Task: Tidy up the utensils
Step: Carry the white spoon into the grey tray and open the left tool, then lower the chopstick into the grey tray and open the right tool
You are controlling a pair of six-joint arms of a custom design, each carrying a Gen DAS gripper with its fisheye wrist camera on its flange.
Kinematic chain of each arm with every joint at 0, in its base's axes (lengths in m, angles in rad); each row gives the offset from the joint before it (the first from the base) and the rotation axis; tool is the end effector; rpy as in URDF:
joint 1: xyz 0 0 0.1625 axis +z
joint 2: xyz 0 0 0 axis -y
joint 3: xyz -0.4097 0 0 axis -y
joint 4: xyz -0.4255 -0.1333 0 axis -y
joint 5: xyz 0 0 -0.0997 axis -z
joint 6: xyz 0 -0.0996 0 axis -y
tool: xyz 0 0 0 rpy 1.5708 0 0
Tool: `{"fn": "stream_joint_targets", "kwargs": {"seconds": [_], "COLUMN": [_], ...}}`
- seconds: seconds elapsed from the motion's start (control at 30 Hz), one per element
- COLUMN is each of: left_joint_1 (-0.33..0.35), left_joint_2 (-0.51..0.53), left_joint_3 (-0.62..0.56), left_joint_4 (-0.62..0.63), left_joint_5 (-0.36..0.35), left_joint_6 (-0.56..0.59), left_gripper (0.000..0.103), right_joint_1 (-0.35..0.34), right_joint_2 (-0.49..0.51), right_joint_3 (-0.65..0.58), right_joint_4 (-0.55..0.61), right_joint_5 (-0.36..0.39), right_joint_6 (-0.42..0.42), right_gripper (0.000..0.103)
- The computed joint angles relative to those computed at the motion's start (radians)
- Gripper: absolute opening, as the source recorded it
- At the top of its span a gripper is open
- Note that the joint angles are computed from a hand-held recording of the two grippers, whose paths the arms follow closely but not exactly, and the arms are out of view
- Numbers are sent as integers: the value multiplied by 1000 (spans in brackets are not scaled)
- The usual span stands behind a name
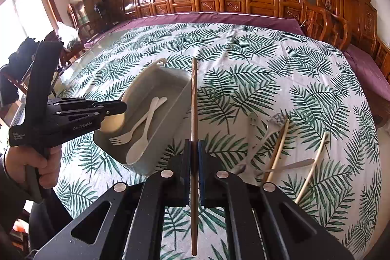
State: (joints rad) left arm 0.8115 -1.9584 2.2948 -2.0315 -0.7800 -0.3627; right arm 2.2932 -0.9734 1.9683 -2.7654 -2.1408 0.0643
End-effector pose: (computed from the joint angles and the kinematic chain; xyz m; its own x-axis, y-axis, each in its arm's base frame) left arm -0.0959 -0.3976 0.3442 -0.7760 0.1375 -0.6155 0.4361 0.8220 -0.3662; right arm 0.4409 -0.3799 0.0820 -0.7426 -0.4281 0.5151 -0.6016 0.7644 -0.2320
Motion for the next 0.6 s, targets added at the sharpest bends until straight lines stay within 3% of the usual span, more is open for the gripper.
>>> {"fn": "stream_joint_targets", "kwargs": {"seconds": [0.37, 0.6], "left_joint_1": [-58, -106], "left_joint_2": [-142, -245], "left_joint_3": [6, 9], "left_joint_4": [71, 161], "left_joint_5": [13, 59], "left_joint_6": [19, 8], "left_gripper": [12, 28], "right_joint_1": [23, 29], "right_joint_2": [107, 192], "right_joint_3": [-92, -172], "right_joint_4": [23, 32], "right_joint_5": [3, 18], "right_joint_6": [32, 62], "right_gripper": [7, 7]}}
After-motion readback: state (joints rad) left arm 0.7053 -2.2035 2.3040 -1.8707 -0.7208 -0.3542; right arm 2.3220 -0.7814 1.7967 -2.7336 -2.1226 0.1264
